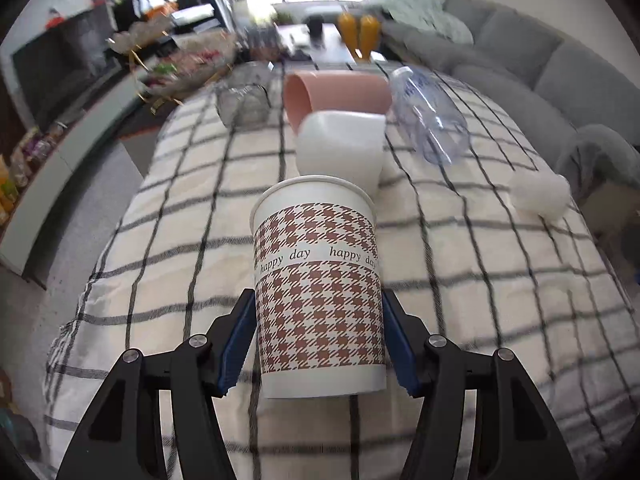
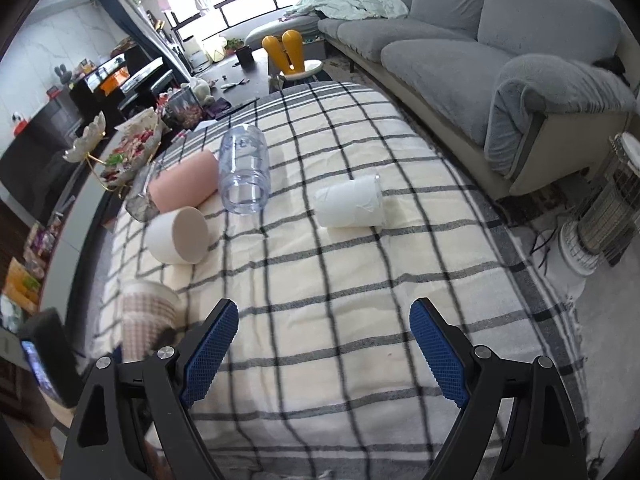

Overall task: Flip cup upside down
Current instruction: 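Lift the paper cup with the left gripper and rotate it rim-down onto the table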

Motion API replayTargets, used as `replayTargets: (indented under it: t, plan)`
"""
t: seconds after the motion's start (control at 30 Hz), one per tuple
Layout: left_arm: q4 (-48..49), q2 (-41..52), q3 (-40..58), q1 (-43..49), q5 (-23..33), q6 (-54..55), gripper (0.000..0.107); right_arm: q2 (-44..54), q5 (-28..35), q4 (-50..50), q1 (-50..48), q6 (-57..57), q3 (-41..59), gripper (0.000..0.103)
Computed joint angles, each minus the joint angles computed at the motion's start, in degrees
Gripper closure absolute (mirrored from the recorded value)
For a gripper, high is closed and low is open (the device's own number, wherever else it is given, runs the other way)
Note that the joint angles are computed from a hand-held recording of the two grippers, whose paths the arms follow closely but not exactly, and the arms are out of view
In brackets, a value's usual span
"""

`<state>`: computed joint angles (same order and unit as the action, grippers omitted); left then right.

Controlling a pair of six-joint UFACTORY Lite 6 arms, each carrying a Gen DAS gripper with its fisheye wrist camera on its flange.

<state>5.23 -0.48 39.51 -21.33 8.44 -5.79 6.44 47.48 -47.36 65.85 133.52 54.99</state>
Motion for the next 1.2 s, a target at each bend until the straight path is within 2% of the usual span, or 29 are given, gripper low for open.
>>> replayTargets:
  t: [0.13,0.3,0.43,0.57,0.6,0.9,0.97,1.07,1.2]
  plan:
    - [-5.9,3.0,9.6,0.9,14.2,10.5,0.047,0.2,0.3,0.1,-1.4,-2.7,3.2,0.015]
    - [-10.1,13.9,27.6,0.3,37.2,20.3,0.047,-2.1,-4.1,0.2,-5.3,-2.9,3.2,0.015]
    - [-8.4,22.5,41.6,-2.4,49.9,19.6,0.047,-3.4,-6.7,-0.9,-8.5,-1.2,2.1,0.015]
    - [-9.6,38.0,59.9,-3.2,65.7,18.0,0.047,-5.0,-12.6,-0.8,-13.2,-0.1,-1.3,0.015]
    - [-9.8,40.1,62.3,-3.5,67.5,18.0,0.047,-5.5,-14.7,-1.2,-14.6,0.7,-2.6,0.015]
    - [-6.1,59.0,88.8,-8.6,79.7,15.3,0.046,-7.7,-21.2,-5.6,-18.4,6.7,-8.4,0.015]
    - [-5.7,59.7,89.7,-9.2,79.7,15.1,0.046,-8.4,-21.5,-6.0,-18.7,7.1,-9.2,0.015]
    - [-5.6,58.4,88.1,-9.7,78.6,15.1,0.038,-9.3,-21.6,-6.4,-19.1,7.7,-10.1,0.015]
    - [-5.6,53.3,80.7,-9.4,74.2,14.9,0.031,-9.9,-21.7,-6.6,-19.2,7.6,-10.6,0.015]
